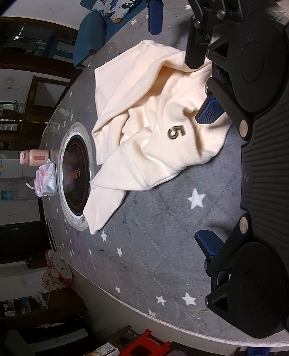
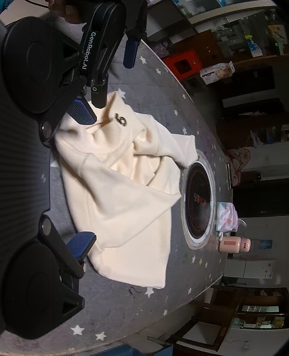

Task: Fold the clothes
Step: 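Close the right gripper on the sweatshirt body while the left gripper grasps its hem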

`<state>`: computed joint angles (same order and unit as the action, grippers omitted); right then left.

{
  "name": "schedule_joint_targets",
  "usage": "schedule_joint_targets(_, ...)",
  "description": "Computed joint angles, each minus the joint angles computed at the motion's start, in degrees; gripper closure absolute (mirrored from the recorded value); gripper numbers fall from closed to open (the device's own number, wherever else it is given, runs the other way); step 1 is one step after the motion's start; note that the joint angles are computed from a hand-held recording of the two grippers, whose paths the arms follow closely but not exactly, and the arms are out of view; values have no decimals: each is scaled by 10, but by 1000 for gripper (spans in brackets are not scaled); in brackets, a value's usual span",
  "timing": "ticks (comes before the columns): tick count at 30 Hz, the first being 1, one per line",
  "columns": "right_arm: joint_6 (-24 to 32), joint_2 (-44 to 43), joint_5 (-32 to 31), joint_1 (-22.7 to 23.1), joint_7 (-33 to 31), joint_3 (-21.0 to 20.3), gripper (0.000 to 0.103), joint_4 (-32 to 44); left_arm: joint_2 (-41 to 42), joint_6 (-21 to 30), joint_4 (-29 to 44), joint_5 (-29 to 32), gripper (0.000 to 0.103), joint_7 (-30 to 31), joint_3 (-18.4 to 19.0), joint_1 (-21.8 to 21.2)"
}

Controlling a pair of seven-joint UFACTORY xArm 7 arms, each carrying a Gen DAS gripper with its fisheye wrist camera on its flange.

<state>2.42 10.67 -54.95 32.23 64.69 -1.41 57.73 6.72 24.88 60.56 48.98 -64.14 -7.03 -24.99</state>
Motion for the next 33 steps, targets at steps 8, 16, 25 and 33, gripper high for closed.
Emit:
schedule_joint_targets(8,-8,30,35,-7,-39,-9,4,43,25,20,44,10,0,-10,10,-3)
schedule_joint_targets(16,7,101,187,-51,-195,36,19,120,67,41,110,25,0,-9,33,-14)
schedule_joint_targets(25,36,187,314,-97,-320,87,29,219,125,36,185,-23,0,69,53,-15)
schedule_joint_targets(33,52,253,404,-134,-416,130,44,292,176,9,249,-95,2,142,74,-16)
